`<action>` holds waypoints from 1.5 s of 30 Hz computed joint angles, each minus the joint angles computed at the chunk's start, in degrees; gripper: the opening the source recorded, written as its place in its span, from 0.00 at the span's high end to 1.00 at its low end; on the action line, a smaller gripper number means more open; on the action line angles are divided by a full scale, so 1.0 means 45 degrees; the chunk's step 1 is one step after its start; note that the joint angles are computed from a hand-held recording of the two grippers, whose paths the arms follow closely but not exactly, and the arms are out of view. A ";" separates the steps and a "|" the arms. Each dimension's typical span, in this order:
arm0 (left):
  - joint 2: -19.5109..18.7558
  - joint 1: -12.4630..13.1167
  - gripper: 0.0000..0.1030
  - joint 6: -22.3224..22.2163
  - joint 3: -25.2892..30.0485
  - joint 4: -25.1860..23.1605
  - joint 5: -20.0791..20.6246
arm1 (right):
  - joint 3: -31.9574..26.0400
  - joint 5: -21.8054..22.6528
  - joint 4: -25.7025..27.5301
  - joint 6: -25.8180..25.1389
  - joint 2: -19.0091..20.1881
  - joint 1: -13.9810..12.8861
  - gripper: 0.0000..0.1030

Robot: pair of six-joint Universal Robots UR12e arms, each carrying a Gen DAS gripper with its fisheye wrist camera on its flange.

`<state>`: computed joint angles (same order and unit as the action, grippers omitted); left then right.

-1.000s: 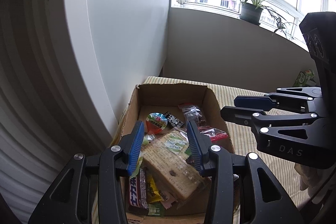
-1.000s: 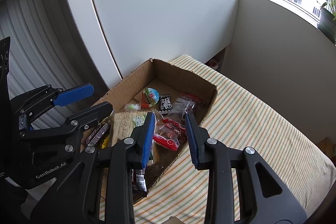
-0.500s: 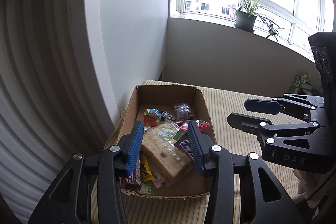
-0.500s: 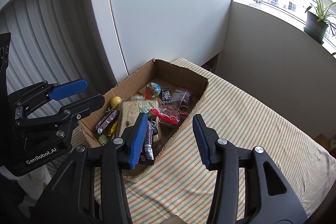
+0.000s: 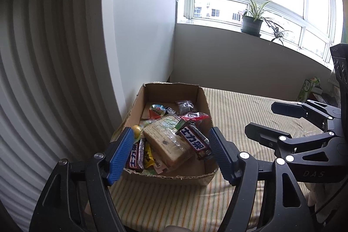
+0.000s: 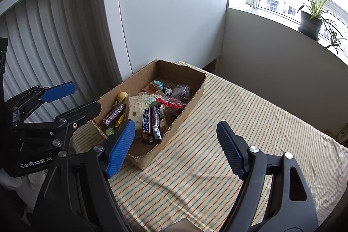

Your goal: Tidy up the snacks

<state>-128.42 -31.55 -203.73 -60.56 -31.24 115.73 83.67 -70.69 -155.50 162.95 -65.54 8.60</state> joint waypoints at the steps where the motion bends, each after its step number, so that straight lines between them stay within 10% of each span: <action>1: 0.0025 -0.0035 0.31 -0.0034 -0.0056 -0.0006 0.0080 | 0.0116 -0.0052 -0.0074 0.0039 -0.0057 -0.0007 0.22; 45: 0.0321 -0.0296 0.31 -0.0665 -0.0423 -0.0382 0.0435 | 0.1126 -0.0358 -0.0686 0.0944 -0.0589 -0.0207 0.22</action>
<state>-126.98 -32.89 -206.72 -62.46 -32.97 117.69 88.73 -72.31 -158.59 167.20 -68.19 7.67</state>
